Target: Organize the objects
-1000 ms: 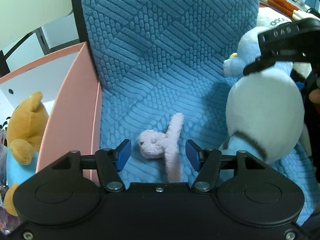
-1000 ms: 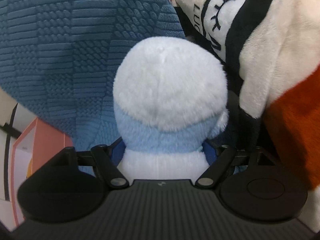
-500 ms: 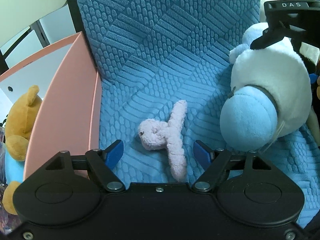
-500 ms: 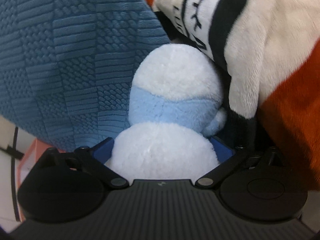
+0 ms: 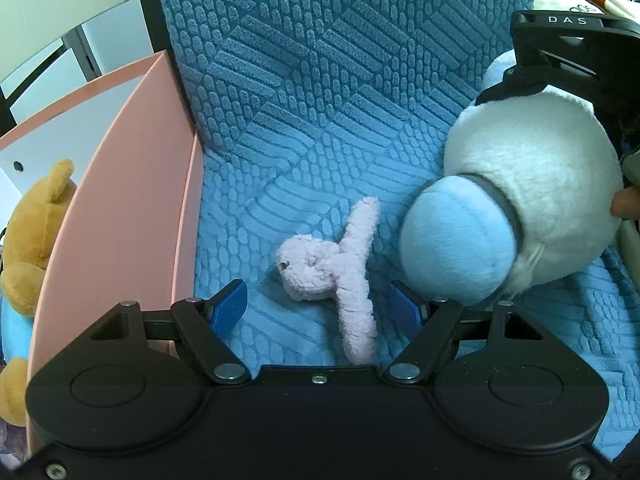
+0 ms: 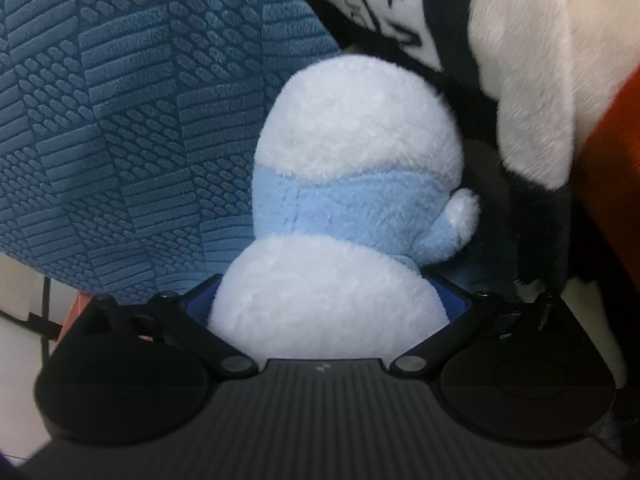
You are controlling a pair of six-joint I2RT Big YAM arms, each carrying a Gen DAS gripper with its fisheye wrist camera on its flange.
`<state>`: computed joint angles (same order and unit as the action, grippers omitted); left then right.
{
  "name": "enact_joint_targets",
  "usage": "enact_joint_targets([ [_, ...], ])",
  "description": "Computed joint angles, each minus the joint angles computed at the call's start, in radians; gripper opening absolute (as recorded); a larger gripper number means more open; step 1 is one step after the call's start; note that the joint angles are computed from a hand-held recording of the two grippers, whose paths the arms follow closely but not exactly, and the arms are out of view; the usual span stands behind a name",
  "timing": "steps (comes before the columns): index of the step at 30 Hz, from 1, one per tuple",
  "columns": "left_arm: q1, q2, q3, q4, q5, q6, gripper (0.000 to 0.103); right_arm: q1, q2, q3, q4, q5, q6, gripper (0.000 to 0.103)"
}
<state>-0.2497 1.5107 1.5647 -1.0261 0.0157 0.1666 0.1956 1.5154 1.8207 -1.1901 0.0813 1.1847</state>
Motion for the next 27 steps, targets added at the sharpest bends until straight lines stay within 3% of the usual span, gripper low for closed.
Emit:
enact_joint_targets([
  [4, -0.009, 0.005, -0.009, 0.002, -0.046, -0.014, 0.072, -0.013, -0.020, -0.052, 0.065, -0.093, 0.037, 0.103],
  [9, -0.009, 0.016, 0.000, -0.023, -0.040, -0.033, 0.068, -0.013, -0.015, -0.039, 0.047, -0.140, 0.017, 0.103],
  [16, -0.015, 0.011, -0.011, -0.014, -0.012, -0.049, 0.072, 0.016, 0.027, 0.109, -0.112, -0.046, -0.139, 0.095],
  [27, -0.033, 0.012, -0.003, -0.009, -0.006, -0.054, 0.071, 0.014, -0.042, 0.118, -0.217, 0.015, -0.321, 0.093],
])
